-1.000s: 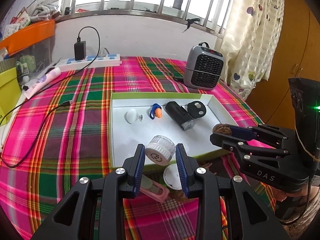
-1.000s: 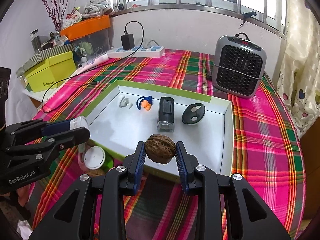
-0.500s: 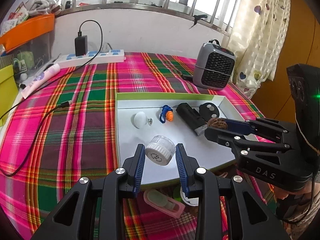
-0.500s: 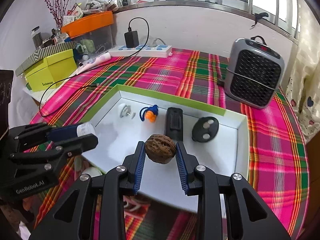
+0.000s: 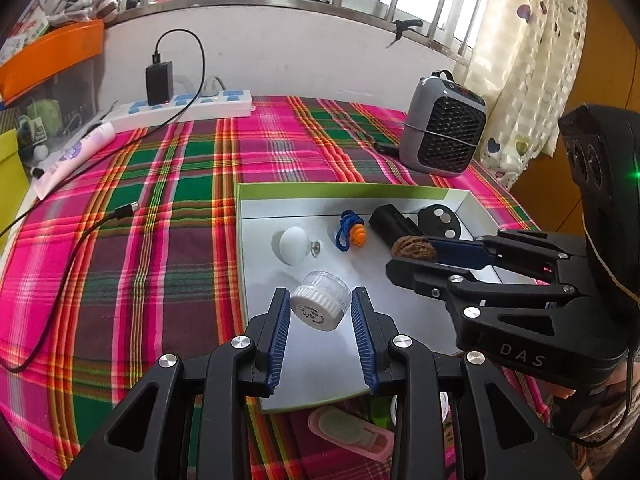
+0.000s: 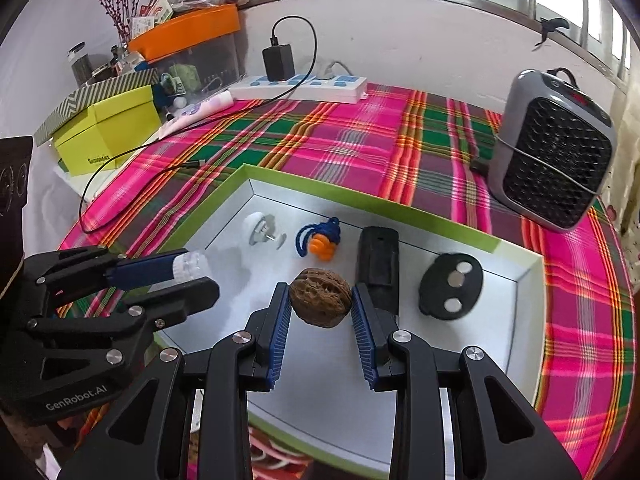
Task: Organize objects
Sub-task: 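Carry the white jar and walnut with both tools over the green box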
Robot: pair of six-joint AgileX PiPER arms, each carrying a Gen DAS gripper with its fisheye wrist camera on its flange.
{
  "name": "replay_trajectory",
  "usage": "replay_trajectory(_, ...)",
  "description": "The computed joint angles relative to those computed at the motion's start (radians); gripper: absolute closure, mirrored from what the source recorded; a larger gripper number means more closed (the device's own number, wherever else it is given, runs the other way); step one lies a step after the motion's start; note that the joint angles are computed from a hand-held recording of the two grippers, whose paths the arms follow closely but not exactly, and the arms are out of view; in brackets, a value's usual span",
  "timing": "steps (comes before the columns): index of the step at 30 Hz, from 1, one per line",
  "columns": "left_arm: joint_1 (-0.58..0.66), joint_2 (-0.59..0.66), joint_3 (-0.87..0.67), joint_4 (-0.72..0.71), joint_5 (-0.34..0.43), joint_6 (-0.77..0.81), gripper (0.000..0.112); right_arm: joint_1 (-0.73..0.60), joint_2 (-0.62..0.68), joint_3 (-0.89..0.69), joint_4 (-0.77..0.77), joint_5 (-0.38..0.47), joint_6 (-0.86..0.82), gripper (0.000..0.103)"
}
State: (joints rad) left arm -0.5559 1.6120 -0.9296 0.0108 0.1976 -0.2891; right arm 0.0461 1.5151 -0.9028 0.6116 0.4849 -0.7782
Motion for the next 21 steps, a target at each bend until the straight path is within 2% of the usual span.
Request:
replay_trajectory(12,0.004,0.027,-0.026,-0.001,0.013,0.045,0.083,0.014,0.077,-0.084,-0.054,0.047,0.021,0.071)
replay_trajectory(21,-0.002,0.052,-0.068,0.075,0.052,0.001,0.083,0.028,0.114,-0.122,-0.11,0.066,0.051,0.071)
